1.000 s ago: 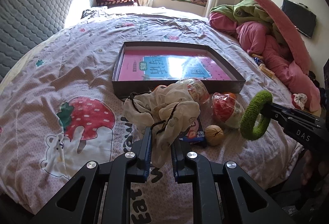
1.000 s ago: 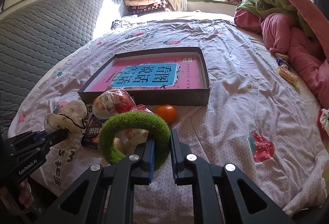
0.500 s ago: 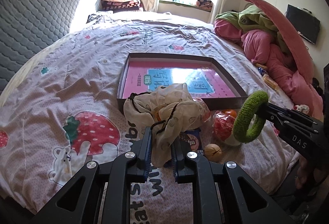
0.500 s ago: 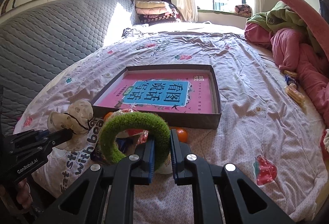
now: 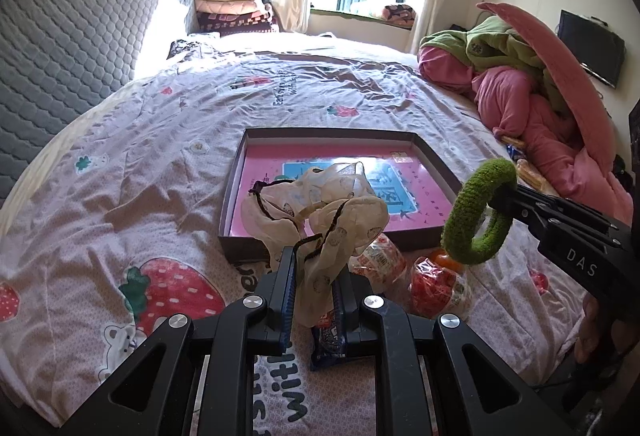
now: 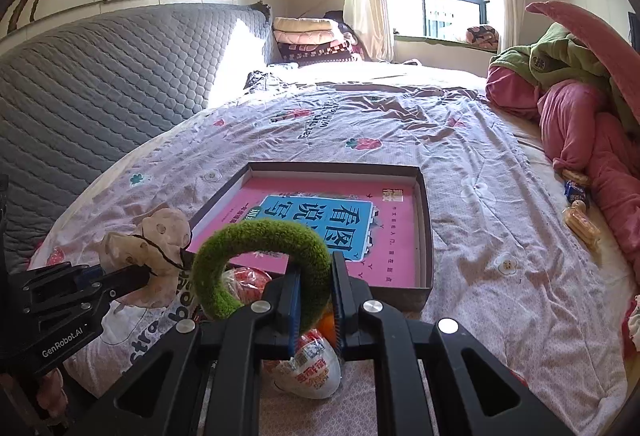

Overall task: Organize objects
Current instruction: 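Carry the cloth in left gripper and the ring in right gripper over the box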

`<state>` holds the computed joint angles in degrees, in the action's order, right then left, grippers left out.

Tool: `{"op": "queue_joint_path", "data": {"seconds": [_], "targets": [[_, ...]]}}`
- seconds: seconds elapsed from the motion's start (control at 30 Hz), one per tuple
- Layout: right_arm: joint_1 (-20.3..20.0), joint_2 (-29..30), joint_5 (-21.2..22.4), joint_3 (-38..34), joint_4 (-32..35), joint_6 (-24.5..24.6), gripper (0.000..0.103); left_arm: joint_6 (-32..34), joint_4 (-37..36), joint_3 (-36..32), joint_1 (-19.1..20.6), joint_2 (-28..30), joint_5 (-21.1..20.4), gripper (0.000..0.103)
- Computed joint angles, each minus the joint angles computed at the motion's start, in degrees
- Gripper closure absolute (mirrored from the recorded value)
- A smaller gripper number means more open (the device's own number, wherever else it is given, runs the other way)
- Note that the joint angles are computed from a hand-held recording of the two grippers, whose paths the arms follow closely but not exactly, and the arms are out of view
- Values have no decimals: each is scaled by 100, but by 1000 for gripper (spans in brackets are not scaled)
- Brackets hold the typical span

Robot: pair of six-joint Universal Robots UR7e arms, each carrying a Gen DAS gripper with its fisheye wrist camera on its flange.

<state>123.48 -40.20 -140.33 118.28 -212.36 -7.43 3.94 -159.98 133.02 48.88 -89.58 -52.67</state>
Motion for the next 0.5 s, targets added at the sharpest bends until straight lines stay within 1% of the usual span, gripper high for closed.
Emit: {"op": "queue_joint_path", "data": {"seconds": [0.5], "targets": [[-85,21,1,-379,28,-412,89,291,-408,-481,142,556,-67,87]]}}
